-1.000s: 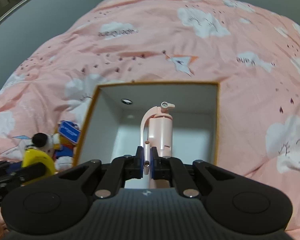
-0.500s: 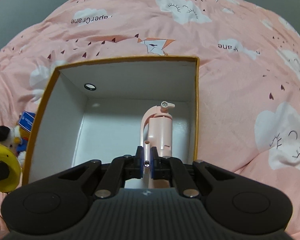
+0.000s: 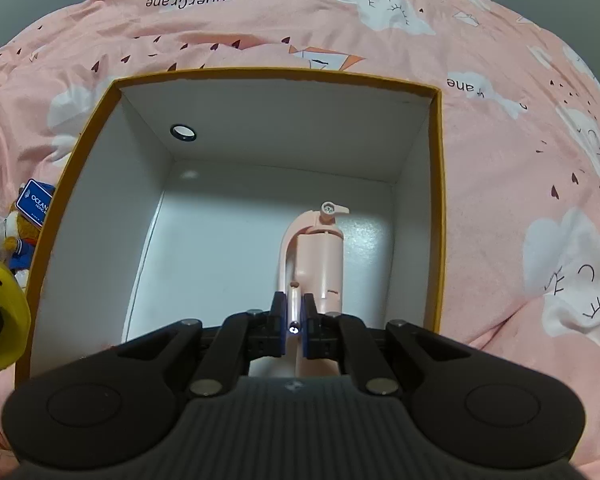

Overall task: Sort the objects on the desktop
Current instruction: 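Carry the tape measure and selfie stick over the white box with both grippers, then lower the pink selfie stick into the white box and open the right gripper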

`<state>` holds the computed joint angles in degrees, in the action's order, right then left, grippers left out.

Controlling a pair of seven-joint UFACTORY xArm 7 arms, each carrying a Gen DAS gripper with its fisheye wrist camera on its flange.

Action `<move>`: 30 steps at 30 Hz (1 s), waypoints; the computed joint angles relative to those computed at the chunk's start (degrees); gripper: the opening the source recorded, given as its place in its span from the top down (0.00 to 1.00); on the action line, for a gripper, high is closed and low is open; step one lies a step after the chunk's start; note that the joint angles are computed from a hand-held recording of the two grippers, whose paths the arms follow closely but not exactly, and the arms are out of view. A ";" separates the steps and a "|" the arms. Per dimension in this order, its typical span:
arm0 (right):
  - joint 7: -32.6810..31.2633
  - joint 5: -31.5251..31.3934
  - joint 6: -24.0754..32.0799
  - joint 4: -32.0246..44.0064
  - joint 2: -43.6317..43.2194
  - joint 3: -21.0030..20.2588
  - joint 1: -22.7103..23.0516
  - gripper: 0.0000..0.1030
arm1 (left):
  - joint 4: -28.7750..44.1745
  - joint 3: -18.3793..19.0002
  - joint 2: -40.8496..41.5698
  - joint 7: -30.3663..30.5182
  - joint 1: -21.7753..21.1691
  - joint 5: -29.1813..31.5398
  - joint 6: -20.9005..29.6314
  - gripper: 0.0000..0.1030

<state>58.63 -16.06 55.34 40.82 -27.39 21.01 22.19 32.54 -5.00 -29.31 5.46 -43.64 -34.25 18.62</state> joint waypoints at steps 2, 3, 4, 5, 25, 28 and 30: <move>-0.88 0.03 0.70 0.56 0.55 -0.33 -0.03 0.93 | -0.03 0.30 0.02 0.38 -0.27 -0.22 -0.05 0.78; -1.79 0.25 1.49 1.11 1.00 -0.59 0.08 0.92 | -0.11 0.45 -0.06 0.61 -0.36 -0.34 -0.13 0.79; -2.68 0.32 2.56 1.81 1.57 -0.66 0.19 0.92 | -0.21 0.57 -0.13 0.73 -0.38 -0.45 -0.18 0.79; -3.67 0.22 3.70 2.59 2.23 -0.62 0.35 0.91 | -0.31 0.72 -0.22 0.81 -0.39 -0.61 -0.21 0.79; -34.17 -1.70 4.86 6.62 6.04 -3.29 5.21 0.70 | 1.31 0.00 1.64 2.32 0.33 -1.50 0.82 0.79; -41.72 -3.13 1.62 5.98 7.76 -2.81 5.60 0.70 | 1.50 -0.43 1.84 2.25 0.65 -1.15 0.74 0.79; -48.21 -2.30 0.36 5.79 9.02 -3.46 6.25 0.70 | 1.66 -0.52 2.02 2.13 0.78 -1.00 1.00 0.79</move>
<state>10.42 -18.36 55.70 46.61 -18.37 17.55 28.45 34.20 -5.53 -27.29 7.59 -42.85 -35.25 19.61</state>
